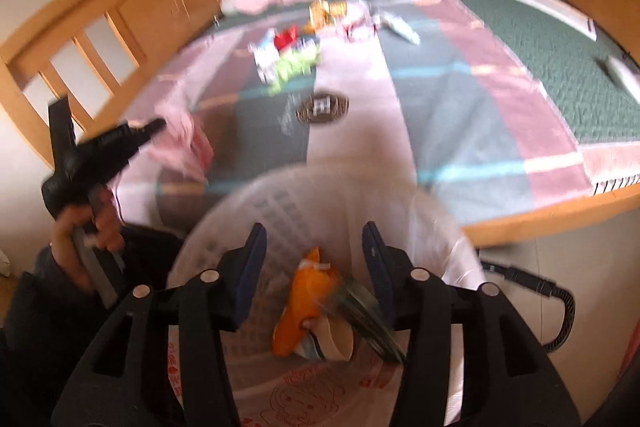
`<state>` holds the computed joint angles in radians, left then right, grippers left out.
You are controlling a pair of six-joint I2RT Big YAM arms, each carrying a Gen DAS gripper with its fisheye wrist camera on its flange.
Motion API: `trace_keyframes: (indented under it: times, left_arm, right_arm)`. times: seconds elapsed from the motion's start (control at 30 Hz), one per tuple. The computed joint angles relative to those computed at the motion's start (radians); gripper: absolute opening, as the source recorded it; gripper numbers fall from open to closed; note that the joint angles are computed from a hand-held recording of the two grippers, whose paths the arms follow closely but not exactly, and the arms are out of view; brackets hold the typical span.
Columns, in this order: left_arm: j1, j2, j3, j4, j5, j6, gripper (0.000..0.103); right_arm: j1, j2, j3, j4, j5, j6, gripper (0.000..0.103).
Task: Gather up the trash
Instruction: 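Drop the chip bag and pink bag into the white basket from both tools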
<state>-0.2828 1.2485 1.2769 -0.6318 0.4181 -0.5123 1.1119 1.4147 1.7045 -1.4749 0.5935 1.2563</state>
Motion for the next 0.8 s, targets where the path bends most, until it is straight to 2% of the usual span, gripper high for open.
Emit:
trace_keyframes:
  times: [0.07,0.1,0.2,0.33,0.4,0.53,0.63,0.7,0.77,0.8]
  left_arm:
    - [0.010,-0.055,-0.034,-0.006,0.052,-0.054,0.013]
    - [-0.001,-0.091,-0.042,-0.028,0.064,-0.038,0.013]
    - [-0.059,-0.152,-0.040,-0.072,0.061,0.057,0.013]
    - [-0.157,-0.171,-0.033,-0.140,0.139,0.161,0.013]
    - [-0.218,-0.161,-0.028,-0.198,0.134,0.233,0.013]
    - [-0.300,-0.132,-0.004,-0.289,0.113,0.326,0.013]
    - [-0.339,-0.122,0.006,-0.325,0.080,0.371,0.015]
    - [-0.346,-0.118,0.013,-0.339,0.067,0.383,0.022]
    - [-0.350,-0.118,0.013,-0.344,0.053,0.382,0.044]
    - [-0.349,-0.118,0.011,-0.344,0.050,0.380,0.049]
  right_arm:
    - [0.008,-0.007,0.004,-0.005,0.028,-0.005,0.052]
    - [0.013,-0.011,0.004,-0.014,0.049,0.010,0.052]
    - [0.015,-0.036,-0.018,-0.003,0.069,0.061,0.052]
    - [0.017,-0.074,-0.039,0.007,0.122,0.126,0.052]
    - [0.017,-0.082,-0.034,-0.020,0.150,0.160,0.052]
    - [0.015,-0.092,-0.039,-0.041,0.155,0.178,0.052]
    - [0.013,-0.097,-0.052,-0.029,0.146,0.184,0.052]
    - [0.007,-0.100,-0.061,-0.010,0.134,0.177,0.052]
    - [0.009,-0.099,-0.062,-0.009,0.130,0.172,0.052]
    - [0.008,-0.096,-0.060,-0.008,0.130,0.166,0.053]
